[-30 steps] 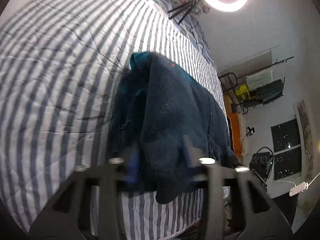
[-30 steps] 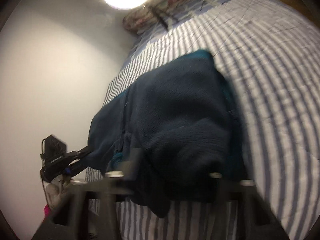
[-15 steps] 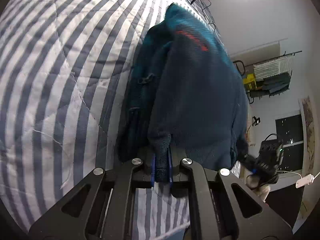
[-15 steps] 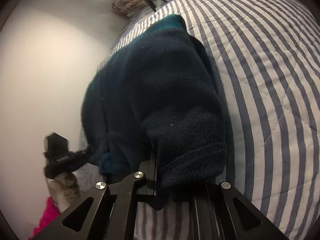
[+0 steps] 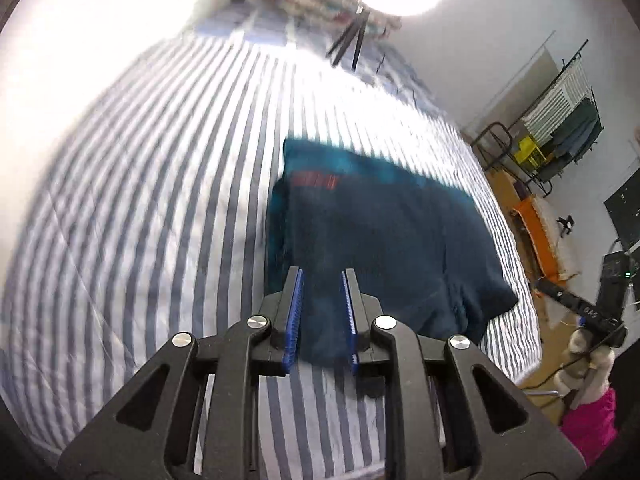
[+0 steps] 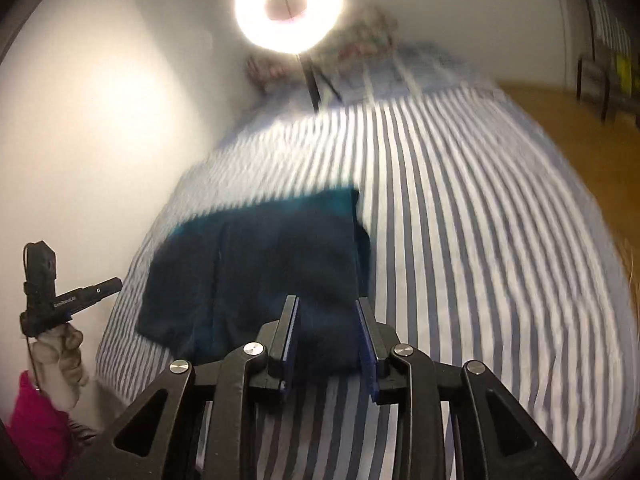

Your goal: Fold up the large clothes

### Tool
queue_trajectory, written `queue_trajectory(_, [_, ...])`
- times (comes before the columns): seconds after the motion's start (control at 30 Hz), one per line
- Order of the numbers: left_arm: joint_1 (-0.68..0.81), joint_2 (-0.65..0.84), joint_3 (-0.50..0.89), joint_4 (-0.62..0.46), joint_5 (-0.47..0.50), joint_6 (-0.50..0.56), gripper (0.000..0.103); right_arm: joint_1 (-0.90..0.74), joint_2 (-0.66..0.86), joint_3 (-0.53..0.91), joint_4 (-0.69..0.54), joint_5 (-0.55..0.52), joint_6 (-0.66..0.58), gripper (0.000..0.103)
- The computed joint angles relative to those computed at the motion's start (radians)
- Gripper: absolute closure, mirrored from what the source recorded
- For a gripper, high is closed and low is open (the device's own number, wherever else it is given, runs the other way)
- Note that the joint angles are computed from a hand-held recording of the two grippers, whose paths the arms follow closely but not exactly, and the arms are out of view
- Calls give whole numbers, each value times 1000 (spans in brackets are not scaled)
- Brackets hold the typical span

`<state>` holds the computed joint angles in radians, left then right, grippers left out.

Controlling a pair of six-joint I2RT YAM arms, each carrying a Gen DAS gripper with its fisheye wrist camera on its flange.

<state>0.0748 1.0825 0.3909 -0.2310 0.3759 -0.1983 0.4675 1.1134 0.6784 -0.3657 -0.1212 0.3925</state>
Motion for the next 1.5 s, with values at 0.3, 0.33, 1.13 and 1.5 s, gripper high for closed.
queue_trajectory(0.3, [-211,314,246,185,-118,-98,71,91,443,349,164,-43,-53,78])
queue_trajectory(0.33, [-217,345,266,198,-120,-105,71,99,497,388,173,-56,-49,79])
queue_trajectory(1.13, [-104,472,203,266,29,30,81,-21,374,145,126,-163,-63,78])
queue_trajectory(1.5, [6,621,45,396,53,143,80,18,360,-45,132,-60,-124,82])
